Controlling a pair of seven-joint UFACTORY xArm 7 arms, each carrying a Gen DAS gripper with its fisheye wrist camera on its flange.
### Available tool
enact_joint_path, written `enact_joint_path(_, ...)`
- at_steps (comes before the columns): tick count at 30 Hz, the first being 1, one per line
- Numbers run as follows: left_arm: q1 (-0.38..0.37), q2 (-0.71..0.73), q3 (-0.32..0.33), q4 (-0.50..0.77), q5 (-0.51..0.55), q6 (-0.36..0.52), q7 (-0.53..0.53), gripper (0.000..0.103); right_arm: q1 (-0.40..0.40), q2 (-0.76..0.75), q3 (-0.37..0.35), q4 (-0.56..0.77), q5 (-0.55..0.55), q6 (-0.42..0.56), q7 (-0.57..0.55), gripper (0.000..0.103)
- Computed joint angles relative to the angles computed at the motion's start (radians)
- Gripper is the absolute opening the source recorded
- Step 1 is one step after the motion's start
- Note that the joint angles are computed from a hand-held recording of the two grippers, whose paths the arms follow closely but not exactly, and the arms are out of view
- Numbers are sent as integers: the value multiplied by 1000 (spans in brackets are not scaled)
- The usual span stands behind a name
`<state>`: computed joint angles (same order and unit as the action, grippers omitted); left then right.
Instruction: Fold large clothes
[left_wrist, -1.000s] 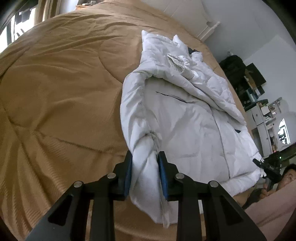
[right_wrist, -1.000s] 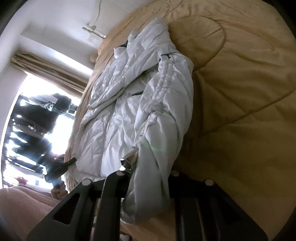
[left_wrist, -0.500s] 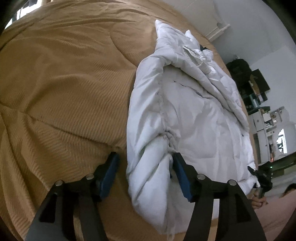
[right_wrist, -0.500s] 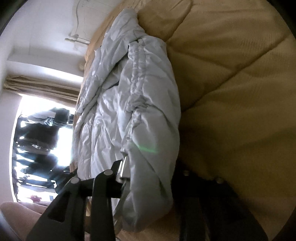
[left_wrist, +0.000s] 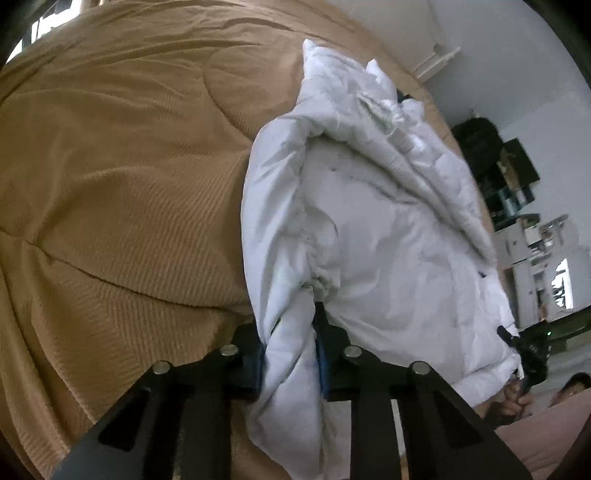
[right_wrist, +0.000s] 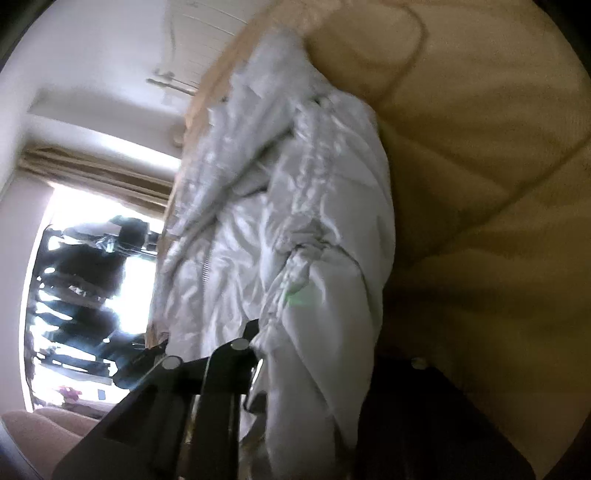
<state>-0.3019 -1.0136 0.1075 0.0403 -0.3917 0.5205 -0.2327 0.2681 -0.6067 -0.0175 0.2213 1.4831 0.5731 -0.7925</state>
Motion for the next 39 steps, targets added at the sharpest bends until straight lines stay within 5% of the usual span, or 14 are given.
enact_joint_path(8, 15, -64, -12, 113, 31, 31, 0, 18, 18, -195, -55, -5, -176, 41, 100, 15)
enact_joint_path(14, 6, 183, 23, 315, 10, -31, 38, 18, 47, 11, -128, 198, -119, 80, -12, 14)
enact_joint_path(22, -6, 687, 83, 755, -127, -68, 147, 18, -45, 414, -62, 645, -166, 128, 24, 14)
enact_joint_path(27, 69, 1026, 63, 1097, -160, -2, 74, 18, -103, 707, 0, 1001, -289, 115, 199, 14)
enact_joint_path(32, 121, 1362, 34, 1437, -7, 35, -70, 19, -98, 1033, 21, 1387, -543, 60, 491, 14)
enact_joint_path(36, 131, 1538, 17, 1571, 88, 47, -161, 19, -98, 1239, 25, 1569, -633, 39, 671, 15)
enact_joint_path(39, 135, 1596, -2, 1569, 136, -6, -220, 22, -155, 1326, 99, 1612, -588, 11, 680, 16)
